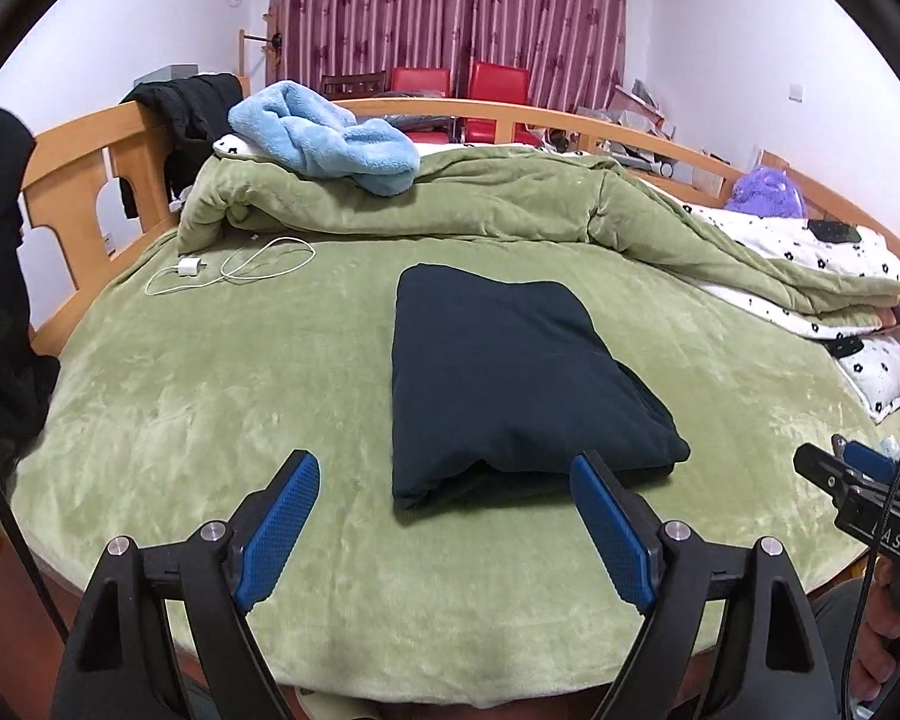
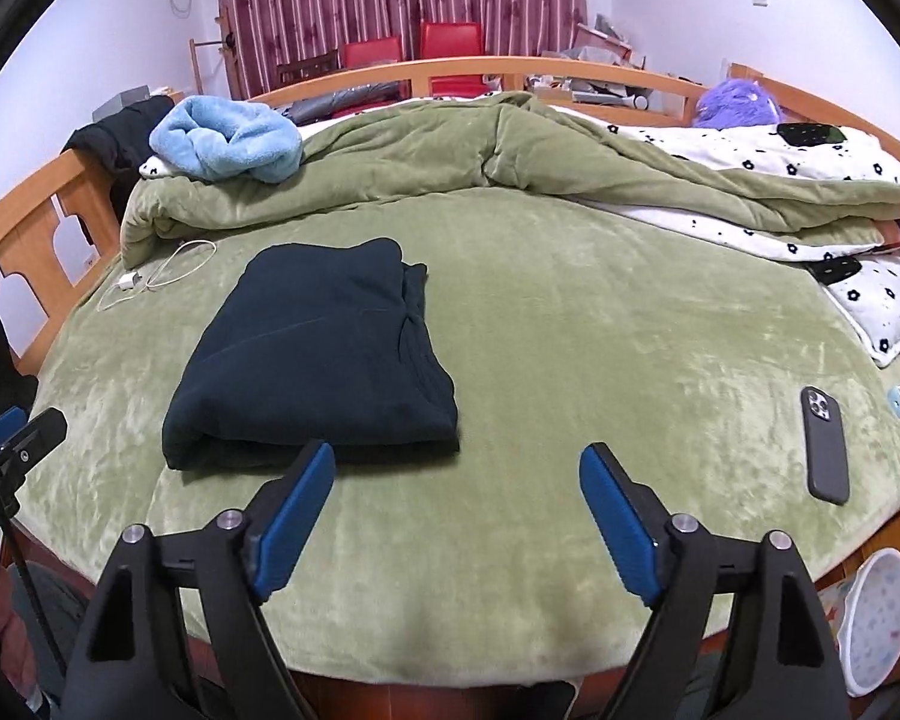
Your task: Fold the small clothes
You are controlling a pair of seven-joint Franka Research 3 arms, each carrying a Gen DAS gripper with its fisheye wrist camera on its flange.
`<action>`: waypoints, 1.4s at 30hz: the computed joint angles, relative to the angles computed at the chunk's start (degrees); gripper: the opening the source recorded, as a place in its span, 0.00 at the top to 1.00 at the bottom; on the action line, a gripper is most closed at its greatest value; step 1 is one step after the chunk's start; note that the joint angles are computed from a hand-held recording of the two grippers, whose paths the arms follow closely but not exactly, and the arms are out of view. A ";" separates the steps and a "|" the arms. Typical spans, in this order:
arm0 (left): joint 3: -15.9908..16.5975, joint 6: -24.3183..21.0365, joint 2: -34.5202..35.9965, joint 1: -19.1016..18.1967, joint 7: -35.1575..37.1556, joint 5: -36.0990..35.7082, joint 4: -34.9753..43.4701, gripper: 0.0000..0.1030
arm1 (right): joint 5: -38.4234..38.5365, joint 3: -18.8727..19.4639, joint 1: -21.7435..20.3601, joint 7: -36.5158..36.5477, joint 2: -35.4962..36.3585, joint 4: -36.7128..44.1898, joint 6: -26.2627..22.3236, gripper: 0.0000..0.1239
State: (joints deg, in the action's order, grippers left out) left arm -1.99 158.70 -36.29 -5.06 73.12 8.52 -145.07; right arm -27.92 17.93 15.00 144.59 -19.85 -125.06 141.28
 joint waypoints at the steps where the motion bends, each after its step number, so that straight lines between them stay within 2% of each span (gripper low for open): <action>1: 0.20 -0.02 -0.61 -0.22 -0.03 -0.31 -0.40 0.17 | -0.06 0.00 0.03 0.17 -0.57 -0.43 0.02 0.32; 21: -0.54 -0.98 -7.40 -0.80 -0.95 0.77 -3.47 0.17 | 1.85 3.32 -2.60 1.06 -8.60 -5.33 -0.09 0.30; 42: 0.30 -1.43 -9.98 -1.19 -0.72 0.71 -5.16 0.17 | 1.60 4.96 -3.13 1.19 -8.88 -4.24 -1.44 0.29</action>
State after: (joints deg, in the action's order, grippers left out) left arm -1.69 157.27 -46.27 -6.25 72.40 9.23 -150.23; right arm -26.31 22.89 11.87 145.78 -28.73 -129.30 139.84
